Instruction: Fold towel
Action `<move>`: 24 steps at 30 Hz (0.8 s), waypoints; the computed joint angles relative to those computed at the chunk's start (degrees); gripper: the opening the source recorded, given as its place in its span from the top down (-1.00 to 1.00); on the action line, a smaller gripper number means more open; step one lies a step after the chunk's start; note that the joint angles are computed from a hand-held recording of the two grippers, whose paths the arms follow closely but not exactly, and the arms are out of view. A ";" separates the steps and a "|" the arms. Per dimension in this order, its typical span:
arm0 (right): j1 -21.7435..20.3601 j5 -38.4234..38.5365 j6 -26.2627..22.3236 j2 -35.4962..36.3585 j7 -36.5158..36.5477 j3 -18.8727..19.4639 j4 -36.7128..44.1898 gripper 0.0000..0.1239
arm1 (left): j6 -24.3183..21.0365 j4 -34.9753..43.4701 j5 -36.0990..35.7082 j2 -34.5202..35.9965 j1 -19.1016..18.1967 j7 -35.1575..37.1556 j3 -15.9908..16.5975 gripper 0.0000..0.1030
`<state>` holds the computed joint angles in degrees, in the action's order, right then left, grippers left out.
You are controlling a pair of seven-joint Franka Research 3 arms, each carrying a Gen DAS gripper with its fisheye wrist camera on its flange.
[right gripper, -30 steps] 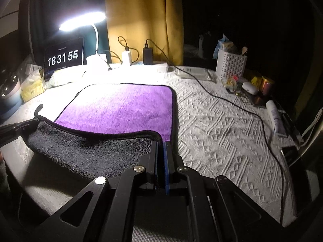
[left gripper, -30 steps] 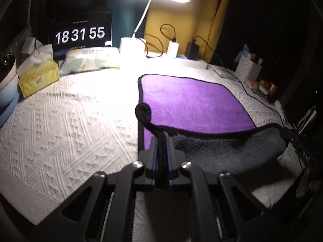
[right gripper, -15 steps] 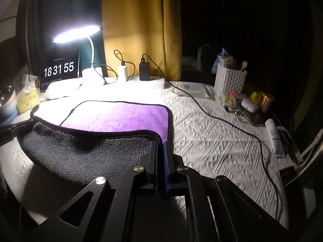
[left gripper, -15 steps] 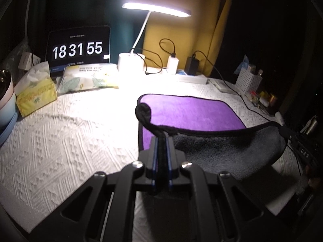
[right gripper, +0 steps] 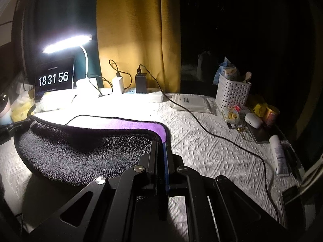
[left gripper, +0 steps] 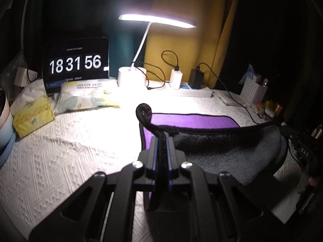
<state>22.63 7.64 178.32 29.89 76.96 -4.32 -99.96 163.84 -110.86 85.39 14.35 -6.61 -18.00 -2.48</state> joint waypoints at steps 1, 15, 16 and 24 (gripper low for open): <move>-0.07 0.04 -0.12 0.35 -0.03 0.09 0.50 0.91 | 0.03 0.44 -0.15 0.35 0.08 0.29 0.04 0.85; -1.13 -0.40 -3.59 7.60 -0.31 0.82 11.43 0.91 | 1.16 6.43 -4.26 5.42 0.05 4.68 2.23 0.84; -1.06 -0.51 -3.97 8.32 -0.29 0.71 12.54 0.91 | 1.17 6.77 -4.54 5.72 -0.14 4.86 2.51 0.84; -0.90 -1.36 -6.37 13.37 0.31 0.25 20.00 0.91 | 2.73 10.16 -10.35 9.15 -0.67 9.87 4.65 0.84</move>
<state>21.73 6.28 171.95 43.26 77.27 -4.08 -79.96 166.57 -100.70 75.05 23.50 -7.29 -8.13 2.16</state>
